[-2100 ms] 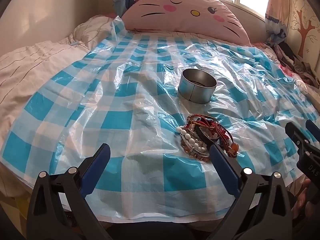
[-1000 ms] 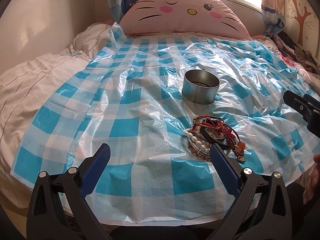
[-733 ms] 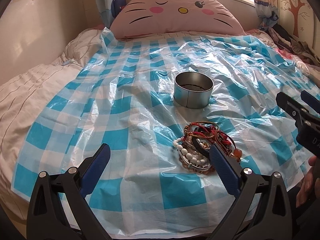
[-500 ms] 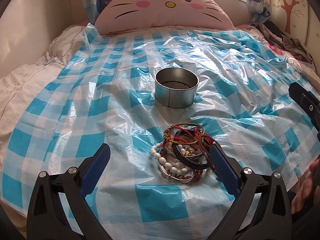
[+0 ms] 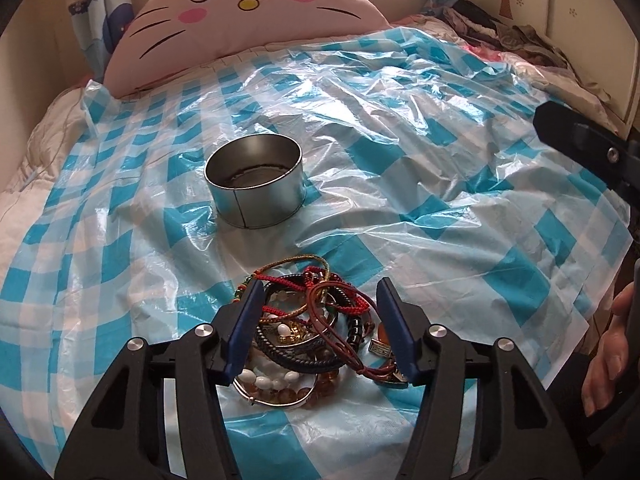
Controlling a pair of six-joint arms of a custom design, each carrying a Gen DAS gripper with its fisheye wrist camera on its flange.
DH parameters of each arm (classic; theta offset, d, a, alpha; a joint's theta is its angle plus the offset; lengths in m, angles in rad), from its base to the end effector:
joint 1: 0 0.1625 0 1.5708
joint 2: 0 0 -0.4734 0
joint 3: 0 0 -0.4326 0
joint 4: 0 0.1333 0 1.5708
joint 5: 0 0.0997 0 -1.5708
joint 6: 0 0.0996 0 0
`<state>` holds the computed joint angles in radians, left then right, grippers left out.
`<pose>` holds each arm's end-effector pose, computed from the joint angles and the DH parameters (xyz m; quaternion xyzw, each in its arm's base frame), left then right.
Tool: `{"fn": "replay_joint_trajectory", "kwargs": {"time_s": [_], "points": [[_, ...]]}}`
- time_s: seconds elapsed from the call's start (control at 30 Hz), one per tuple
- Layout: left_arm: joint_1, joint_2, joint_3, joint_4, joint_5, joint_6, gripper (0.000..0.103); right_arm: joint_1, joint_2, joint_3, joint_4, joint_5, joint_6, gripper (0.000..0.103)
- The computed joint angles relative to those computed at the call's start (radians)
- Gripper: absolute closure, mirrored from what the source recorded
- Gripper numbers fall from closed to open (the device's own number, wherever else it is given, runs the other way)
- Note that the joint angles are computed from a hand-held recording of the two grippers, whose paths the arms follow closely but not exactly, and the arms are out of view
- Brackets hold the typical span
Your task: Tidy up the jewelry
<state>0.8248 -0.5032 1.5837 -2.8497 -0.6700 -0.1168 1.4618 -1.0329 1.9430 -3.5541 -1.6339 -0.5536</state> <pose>-0.3391 -0.6784 -0.0318 0.2362 0.8652 -0.2621 0.3562 0.0563 -0.6529 0.2676 0.1737 -0.8414 0.4744 0.1918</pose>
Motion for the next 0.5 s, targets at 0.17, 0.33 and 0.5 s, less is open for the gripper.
{"fn": "replay_joint_trajectory", "kwargs": {"time_s": [0.17, 0.33, 0.5], "points": [[0.025, 0.01, -0.055, 0.169, -0.026, -0.063, 0.096, -0.003, -0.004, -0.003, 0.024, 0.004, 0.023, 0.007], [0.021, -0.017, -0.017, 0.111, -0.049, -0.052, 0.1, -0.009, -0.009, -0.004, 0.046, 0.01, 0.039, 0.007], [0.021, -0.092, 0.073, -0.017, -0.092, -0.109, 0.1, -0.015, -0.015, -0.013, 0.091, 0.014, 0.065, 0.007]]}}
